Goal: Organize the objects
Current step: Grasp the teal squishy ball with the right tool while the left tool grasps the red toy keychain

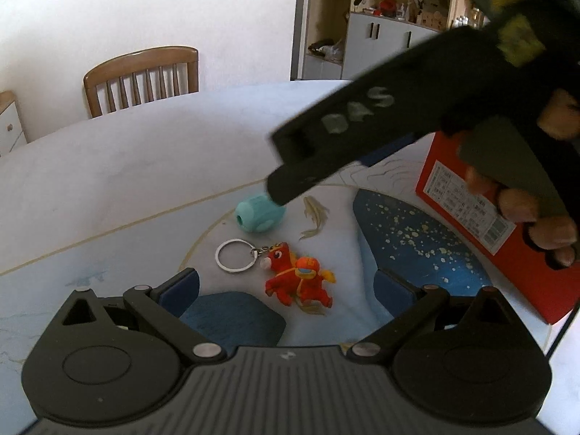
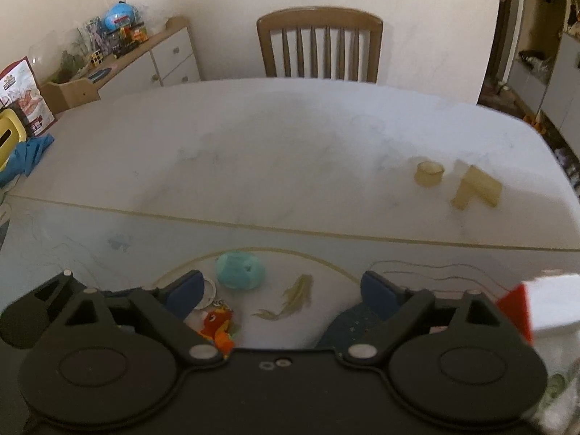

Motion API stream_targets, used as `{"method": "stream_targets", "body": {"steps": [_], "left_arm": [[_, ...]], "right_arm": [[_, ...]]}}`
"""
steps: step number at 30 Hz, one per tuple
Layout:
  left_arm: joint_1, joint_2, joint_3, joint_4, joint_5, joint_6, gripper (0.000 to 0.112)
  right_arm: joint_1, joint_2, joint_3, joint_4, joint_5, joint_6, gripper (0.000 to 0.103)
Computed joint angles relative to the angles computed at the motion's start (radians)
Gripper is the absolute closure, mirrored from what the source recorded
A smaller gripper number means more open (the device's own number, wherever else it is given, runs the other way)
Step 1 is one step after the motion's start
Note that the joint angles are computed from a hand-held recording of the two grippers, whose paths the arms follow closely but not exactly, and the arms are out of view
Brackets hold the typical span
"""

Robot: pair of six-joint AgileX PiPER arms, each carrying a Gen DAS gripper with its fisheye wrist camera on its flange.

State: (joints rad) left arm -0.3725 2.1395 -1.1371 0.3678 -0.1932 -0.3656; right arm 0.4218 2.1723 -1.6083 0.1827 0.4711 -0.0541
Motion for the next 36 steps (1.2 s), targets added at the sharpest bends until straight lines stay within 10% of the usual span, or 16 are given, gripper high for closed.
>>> {"method": "stream_targets", "body": {"steps": [23, 36], "left_arm": [[-0.024, 0.013, -0.010, -0.084, 0.000, 0.127, 0.071], [0.005, -0.014, -0.009, 0.312, 0.023, -0.316, 0.074]], "right_arm": [[0.021, 0.167, -0.237, 0.064, 0.140, -0.053, 0.053], [0.020, 0.082, -0.153, -0.020, 0.131, 0.078, 0.066]]}}
